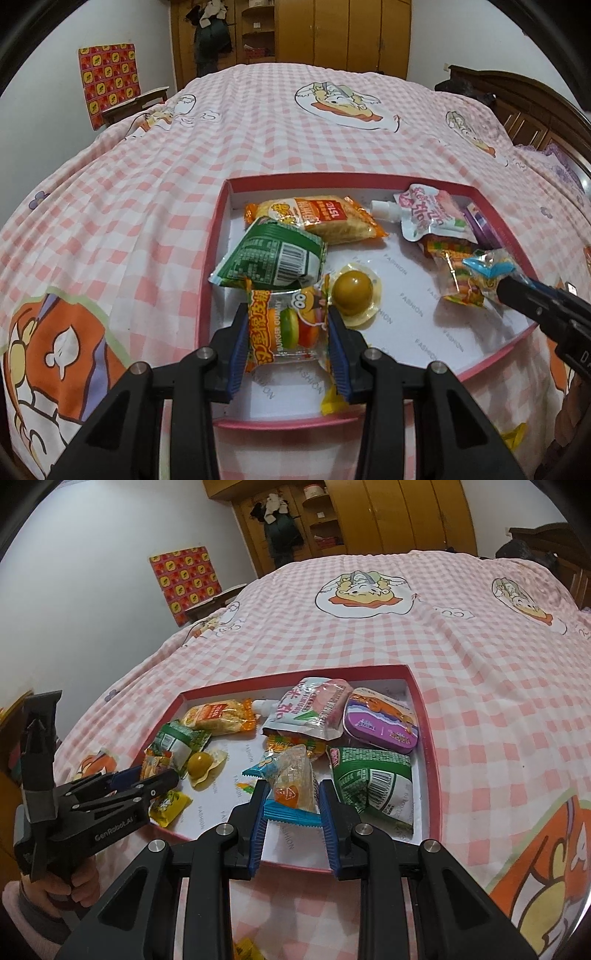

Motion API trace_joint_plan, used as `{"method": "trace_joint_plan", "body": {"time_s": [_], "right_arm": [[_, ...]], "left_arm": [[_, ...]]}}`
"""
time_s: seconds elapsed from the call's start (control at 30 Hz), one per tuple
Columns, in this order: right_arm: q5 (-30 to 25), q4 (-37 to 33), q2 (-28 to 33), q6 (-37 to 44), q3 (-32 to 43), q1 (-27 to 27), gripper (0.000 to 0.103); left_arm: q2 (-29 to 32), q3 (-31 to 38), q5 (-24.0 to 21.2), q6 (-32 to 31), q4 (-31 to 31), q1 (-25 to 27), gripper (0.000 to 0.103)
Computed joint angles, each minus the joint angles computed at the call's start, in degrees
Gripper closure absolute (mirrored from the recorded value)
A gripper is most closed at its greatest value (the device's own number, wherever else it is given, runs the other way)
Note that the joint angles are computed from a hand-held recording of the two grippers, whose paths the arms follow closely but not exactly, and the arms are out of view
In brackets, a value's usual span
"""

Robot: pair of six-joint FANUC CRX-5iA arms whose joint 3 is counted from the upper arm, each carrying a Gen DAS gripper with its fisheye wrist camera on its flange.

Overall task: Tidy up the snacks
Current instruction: 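Carry the burger packet and clear packet into the box and open both tools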

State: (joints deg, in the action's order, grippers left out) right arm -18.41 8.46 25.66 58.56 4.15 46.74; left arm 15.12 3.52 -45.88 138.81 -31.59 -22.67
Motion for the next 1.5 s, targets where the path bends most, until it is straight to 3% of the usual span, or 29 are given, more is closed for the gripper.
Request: {"method": "trace_joint_plan", "body": {"time_s": [0.53,1.07,1.2,1.5], "right_arm": [[1.4,-2.9,1.1,1.6,0.5,-0.7,0.075],[4.0,4.8,1.5,-5.1,-1.9,-0.6,0.075],[3.8,4.1,1.5,-4.5,-1.7,-0.6,0.075],[5.2,7.0,1.4,-7.0,-3.0,-0.7,0.075]], "left_arm": [[0.6,0.6,-0.6,0.3,-1.4,-0.6,0.062],[1.2,1.1,-0.9,0.5,-1.5,-0.8,0.061],[1.3,1.1,-0.7,0.5,-1.3,-0.7,0.061],[0.2,0.0,0.9,-1.6,2.2,0.3,0.056]]}}
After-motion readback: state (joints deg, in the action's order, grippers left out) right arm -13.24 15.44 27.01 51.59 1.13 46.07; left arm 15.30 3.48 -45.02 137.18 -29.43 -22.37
